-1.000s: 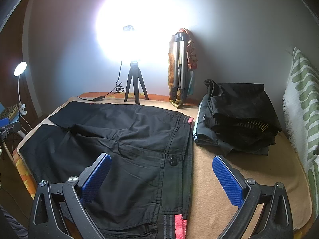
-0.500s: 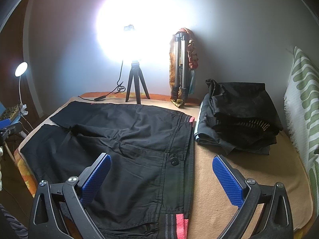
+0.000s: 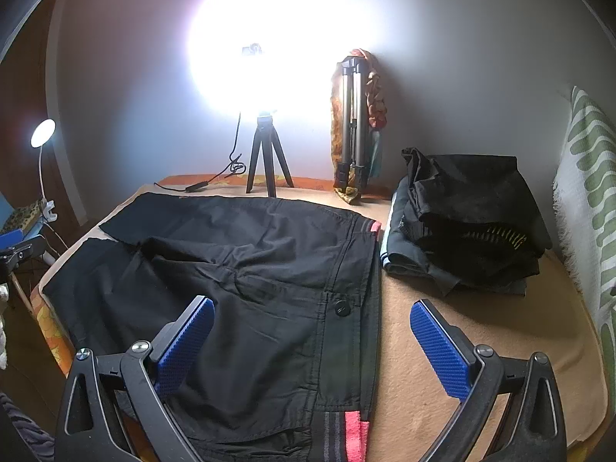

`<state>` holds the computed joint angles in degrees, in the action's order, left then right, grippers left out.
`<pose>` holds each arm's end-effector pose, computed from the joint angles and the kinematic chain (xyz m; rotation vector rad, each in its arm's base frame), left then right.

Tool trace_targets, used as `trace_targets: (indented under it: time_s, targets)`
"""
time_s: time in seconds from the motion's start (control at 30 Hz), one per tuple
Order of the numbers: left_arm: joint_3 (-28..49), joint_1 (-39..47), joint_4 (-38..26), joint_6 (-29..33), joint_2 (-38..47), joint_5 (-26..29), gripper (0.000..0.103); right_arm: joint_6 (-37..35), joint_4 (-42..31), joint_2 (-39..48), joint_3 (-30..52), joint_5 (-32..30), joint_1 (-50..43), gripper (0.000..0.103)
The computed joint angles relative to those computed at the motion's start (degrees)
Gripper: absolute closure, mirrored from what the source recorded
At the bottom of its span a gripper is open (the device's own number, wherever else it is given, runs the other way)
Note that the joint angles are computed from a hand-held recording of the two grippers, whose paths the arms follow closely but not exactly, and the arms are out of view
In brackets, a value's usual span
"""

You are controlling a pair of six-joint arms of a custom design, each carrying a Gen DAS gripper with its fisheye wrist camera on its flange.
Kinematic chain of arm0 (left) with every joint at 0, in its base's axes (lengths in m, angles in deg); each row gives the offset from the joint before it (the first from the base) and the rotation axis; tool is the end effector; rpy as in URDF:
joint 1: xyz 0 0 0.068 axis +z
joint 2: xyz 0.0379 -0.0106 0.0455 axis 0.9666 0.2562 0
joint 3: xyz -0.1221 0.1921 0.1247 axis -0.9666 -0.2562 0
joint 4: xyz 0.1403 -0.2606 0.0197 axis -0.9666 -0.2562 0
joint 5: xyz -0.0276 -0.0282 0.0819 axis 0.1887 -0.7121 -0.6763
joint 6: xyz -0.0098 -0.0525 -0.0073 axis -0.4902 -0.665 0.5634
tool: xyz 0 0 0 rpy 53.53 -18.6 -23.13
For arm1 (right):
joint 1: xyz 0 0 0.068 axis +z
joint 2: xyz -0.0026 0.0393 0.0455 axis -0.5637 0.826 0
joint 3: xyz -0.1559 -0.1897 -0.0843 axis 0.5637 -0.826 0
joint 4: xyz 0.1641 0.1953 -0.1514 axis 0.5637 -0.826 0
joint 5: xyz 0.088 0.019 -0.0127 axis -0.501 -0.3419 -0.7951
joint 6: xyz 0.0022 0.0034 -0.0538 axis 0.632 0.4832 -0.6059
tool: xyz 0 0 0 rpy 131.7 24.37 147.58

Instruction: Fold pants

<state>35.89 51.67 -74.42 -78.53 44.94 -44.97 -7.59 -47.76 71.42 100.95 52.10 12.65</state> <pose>0.3042 -0.1288 0.2649 0.3846 2.1668 -0.1452 0.1619 0.1337 0.2193 0.3465 2.1104 -0.1652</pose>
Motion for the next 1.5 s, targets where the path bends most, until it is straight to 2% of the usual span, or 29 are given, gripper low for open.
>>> trace_targets:
  time_s: [1.27, 1.5]
  targets:
    - [-0.30, 0.00, -0.36, -0.54, 0.01, 0.25, 0.000, -0.32, -0.07, -0.10, 0.06, -0.34, -0.09, 0.000]
    - [0.84, 2.22, -2.39, 0.21, 2.01, 3.92, 0.000, 0.13, -0.65, 0.08, 0.23, -0.27, 0.40, 0.000]
